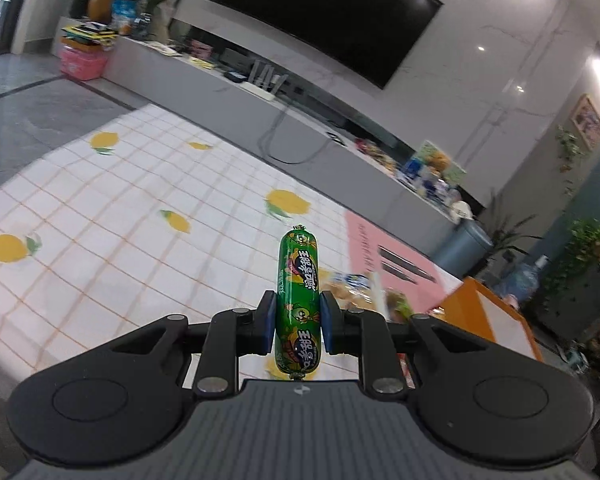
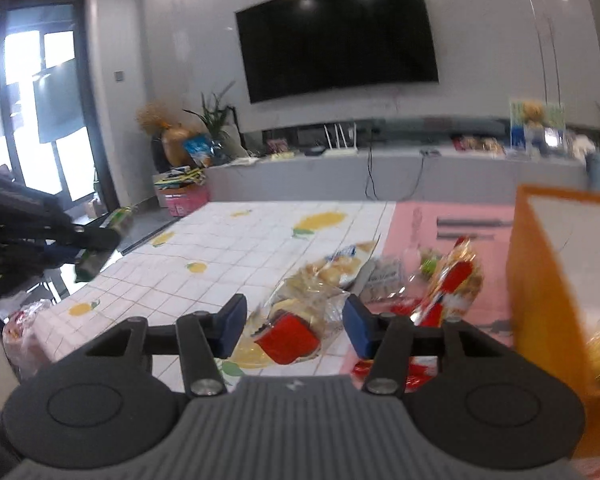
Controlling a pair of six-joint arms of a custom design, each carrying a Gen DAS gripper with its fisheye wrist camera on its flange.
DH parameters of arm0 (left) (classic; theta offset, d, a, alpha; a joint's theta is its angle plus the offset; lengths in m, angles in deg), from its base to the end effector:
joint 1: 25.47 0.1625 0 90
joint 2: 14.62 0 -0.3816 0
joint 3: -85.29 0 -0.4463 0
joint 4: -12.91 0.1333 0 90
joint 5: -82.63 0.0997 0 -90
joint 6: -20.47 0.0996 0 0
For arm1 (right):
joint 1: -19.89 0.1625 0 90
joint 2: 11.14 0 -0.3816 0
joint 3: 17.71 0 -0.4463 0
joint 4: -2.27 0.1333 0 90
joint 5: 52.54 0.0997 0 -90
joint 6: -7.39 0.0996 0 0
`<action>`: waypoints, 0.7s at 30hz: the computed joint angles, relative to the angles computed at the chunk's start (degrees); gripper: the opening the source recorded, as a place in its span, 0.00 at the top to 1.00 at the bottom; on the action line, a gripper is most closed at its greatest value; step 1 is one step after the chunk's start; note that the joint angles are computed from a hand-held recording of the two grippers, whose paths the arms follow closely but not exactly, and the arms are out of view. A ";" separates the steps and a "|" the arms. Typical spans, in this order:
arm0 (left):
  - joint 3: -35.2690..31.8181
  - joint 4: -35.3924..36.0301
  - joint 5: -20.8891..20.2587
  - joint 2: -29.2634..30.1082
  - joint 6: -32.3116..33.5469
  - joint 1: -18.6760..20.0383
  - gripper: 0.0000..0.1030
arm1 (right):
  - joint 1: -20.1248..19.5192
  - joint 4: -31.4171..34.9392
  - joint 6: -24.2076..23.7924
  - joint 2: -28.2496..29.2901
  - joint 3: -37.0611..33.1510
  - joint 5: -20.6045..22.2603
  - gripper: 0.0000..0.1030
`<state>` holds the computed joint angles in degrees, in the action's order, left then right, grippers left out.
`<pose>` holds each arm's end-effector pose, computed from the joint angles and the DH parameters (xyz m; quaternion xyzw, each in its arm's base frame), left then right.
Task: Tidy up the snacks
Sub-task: 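Carry the sausage stick toward the box with left gripper while right grasps a red-wrapped packet, then lower the sausage stick into the box with left gripper while right drops its packet inside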
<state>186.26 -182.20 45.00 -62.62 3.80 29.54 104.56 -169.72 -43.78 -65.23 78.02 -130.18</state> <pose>-0.1893 -0.6405 0.1312 -0.0631 0.8267 -0.5277 0.1849 0.0893 -0.7077 0.1654 0.3976 -0.8451 0.3499 0.0733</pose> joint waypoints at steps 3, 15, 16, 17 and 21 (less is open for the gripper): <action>0.01 -0.59 -0.73 0.57 1.01 -0.57 0.76 | -1.23 1.05 -0.06 -3.40 0.68 2.68 0.50; -4.11 1.17 -4.60 4.15 1.06 -3.81 0.76 | -6.06 -12.91 11.34 -5.92 -5.88 2.63 0.50; -4.98 1.82 -4.47 4.68 1.33 -4.18 0.76 | -6.16 -13.05 12.43 -5.12 -7.42 0.87 0.50; -5.89 2.89 -4.16 5.21 1.36 -4.48 0.76 | -6.47 -12.38 13.21 -4.43 -8.83 -0.06 0.50; -11.37 7.92 -4.58 8.61 1.71 -5.17 0.76 | -7.56 -8.43 15.78 -1.20 -14.55 -3.55 0.50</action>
